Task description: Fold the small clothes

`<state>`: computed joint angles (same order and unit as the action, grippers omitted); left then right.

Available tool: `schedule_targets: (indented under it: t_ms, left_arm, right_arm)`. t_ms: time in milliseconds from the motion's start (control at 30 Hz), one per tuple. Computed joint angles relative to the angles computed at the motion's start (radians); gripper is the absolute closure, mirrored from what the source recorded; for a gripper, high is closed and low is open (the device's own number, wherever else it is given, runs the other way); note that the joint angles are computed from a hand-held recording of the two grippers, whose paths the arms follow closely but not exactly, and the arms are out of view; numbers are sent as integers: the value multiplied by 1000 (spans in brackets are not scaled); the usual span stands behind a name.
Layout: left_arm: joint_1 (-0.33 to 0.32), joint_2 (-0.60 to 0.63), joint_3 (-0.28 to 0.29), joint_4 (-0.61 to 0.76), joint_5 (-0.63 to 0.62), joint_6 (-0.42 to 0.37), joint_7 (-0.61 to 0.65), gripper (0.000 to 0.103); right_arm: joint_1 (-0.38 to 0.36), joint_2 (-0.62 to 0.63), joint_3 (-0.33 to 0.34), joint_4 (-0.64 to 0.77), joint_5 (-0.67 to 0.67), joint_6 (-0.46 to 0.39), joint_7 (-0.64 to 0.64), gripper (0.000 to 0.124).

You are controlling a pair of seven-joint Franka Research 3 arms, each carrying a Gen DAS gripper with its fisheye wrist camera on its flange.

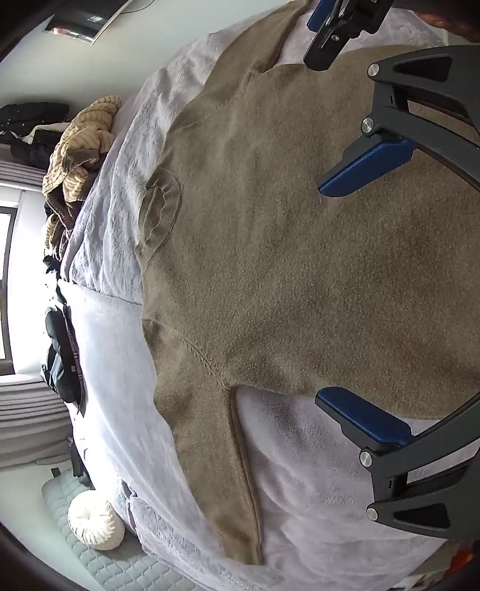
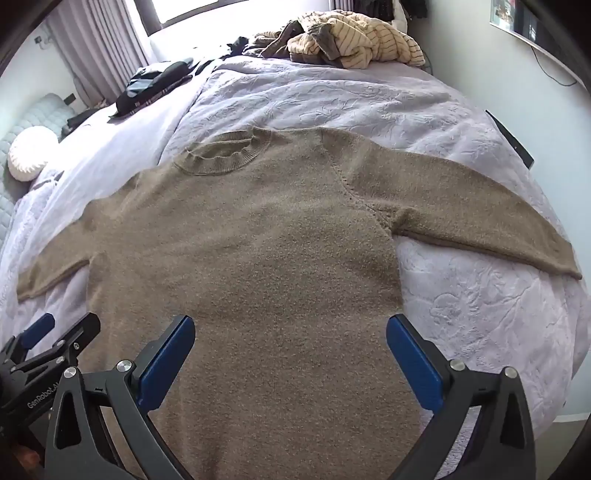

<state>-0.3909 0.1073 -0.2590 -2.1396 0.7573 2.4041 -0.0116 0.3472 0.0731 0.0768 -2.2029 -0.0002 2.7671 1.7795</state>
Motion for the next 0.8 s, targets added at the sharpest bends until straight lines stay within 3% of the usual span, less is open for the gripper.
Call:
schedule_targets:
  t_ms: [800]
  left_arm:
    - [-10,13,-1,16,-18,-16,35,0]
  right_arm:
    - [1,-4,2,-5,17,0,-14,21]
